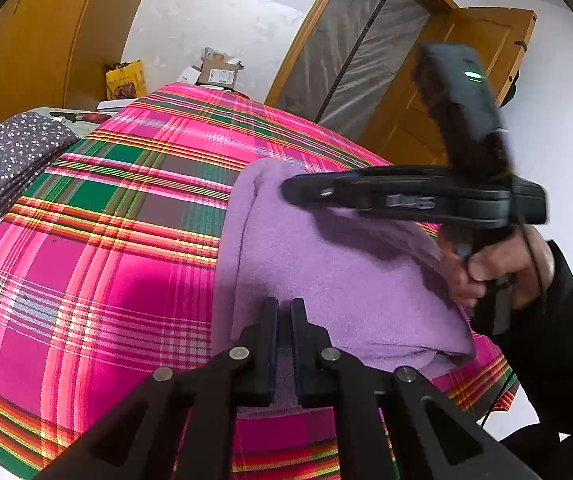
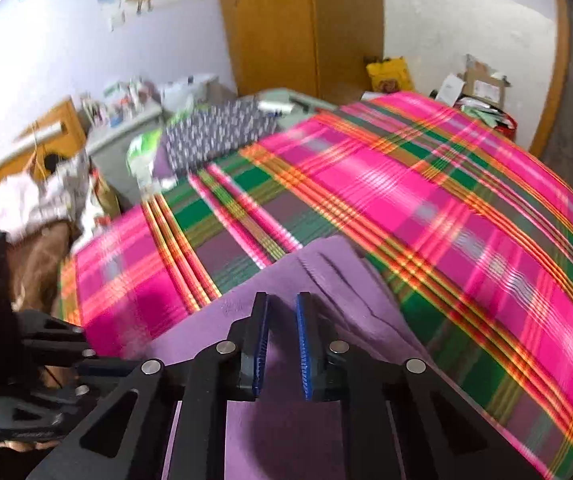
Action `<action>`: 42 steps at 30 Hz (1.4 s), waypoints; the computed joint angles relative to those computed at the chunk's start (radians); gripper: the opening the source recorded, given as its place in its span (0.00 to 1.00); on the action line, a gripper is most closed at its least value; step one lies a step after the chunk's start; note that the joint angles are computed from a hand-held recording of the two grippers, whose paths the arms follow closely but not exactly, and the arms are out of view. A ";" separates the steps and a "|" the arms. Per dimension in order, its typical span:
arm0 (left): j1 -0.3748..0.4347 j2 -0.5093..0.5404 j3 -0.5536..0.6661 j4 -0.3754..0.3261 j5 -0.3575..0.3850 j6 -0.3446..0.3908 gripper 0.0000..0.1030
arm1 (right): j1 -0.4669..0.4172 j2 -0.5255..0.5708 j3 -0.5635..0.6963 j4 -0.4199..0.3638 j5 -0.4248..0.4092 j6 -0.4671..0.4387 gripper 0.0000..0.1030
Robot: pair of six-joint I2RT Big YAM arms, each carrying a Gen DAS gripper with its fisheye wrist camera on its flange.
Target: Fold clothes
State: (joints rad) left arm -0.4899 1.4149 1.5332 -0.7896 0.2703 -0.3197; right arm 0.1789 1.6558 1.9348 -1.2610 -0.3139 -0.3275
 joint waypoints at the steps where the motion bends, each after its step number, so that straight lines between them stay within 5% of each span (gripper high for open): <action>1: 0.000 0.000 -0.001 0.001 0.000 -0.001 0.07 | 0.007 0.022 0.023 -0.019 0.010 0.002 0.11; 13: 0.000 0.002 0.006 -0.008 0.000 0.005 0.07 | -0.008 0.096 0.130 -0.114 -0.024 0.015 0.08; 26: -0.009 -0.012 0.032 -0.041 -0.032 0.032 0.07 | -0.184 -0.209 -0.250 0.095 -0.098 0.118 0.11; 42: -0.012 0.057 0.123 -0.092 -0.076 0.060 0.07 | -0.245 -0.279 -0.344 0.236 -0.141 0.219 0.13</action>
